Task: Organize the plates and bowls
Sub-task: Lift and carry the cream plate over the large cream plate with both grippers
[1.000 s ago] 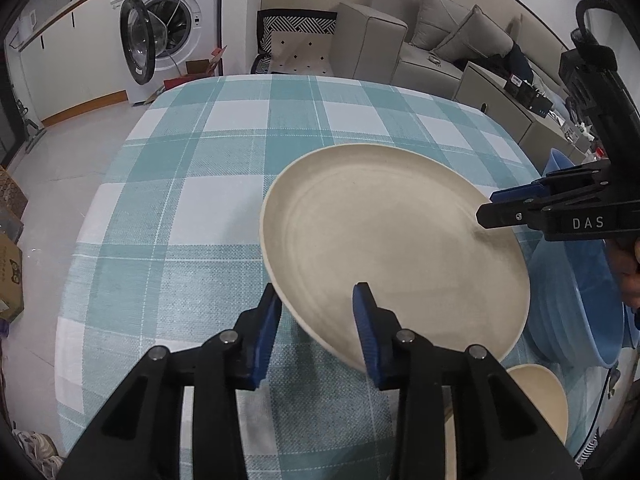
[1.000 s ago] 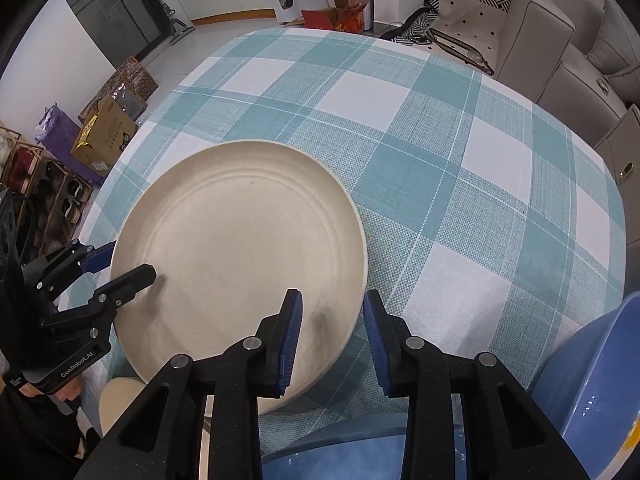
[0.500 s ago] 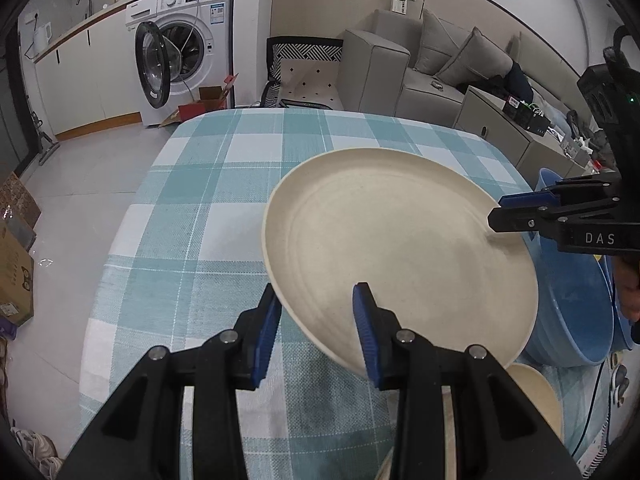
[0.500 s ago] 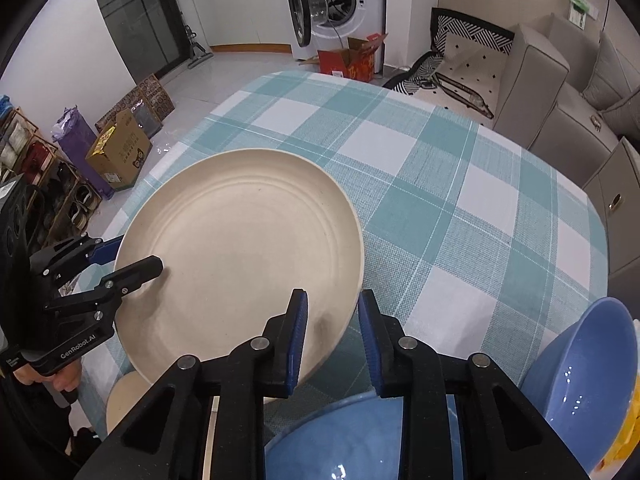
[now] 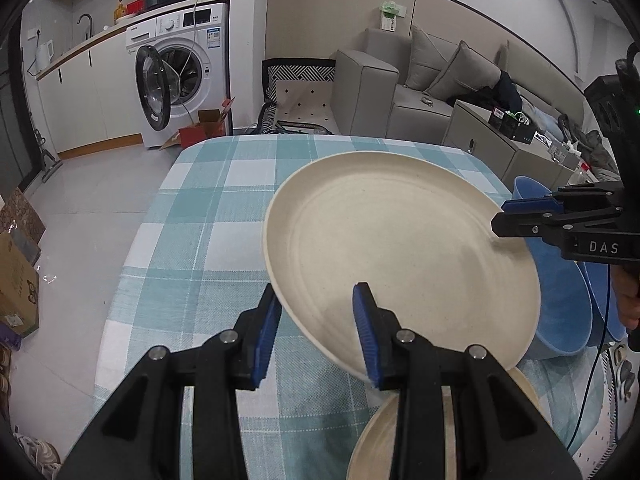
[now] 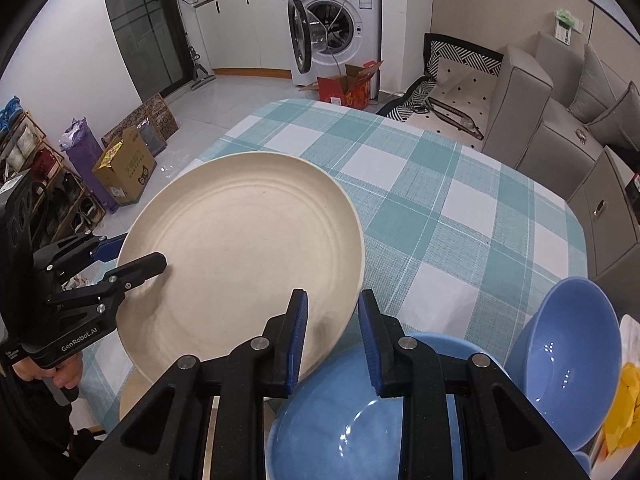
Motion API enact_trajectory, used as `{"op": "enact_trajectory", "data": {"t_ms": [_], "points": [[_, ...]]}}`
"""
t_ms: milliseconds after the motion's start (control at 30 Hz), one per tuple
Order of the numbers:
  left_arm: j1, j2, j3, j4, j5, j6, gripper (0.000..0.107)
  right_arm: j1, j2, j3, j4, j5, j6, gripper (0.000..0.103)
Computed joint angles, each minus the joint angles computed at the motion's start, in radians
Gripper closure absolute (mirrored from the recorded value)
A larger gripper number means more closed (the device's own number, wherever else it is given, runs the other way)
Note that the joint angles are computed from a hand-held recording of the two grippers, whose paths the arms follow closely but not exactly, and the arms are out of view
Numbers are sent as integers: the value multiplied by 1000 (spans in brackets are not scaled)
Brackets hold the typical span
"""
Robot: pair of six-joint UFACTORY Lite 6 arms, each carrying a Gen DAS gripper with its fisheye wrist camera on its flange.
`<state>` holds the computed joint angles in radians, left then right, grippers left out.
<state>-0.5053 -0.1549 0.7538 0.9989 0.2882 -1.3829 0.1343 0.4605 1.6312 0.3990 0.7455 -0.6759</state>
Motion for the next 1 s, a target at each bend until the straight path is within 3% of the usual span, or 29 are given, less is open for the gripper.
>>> {"op": "enact_trajectory", "data": {"t_ms": [1000], "points": [[-380, -344, -200, 85, 345, -225, 71, -61, -643, -619, 148, -55, -200, 76]]}}
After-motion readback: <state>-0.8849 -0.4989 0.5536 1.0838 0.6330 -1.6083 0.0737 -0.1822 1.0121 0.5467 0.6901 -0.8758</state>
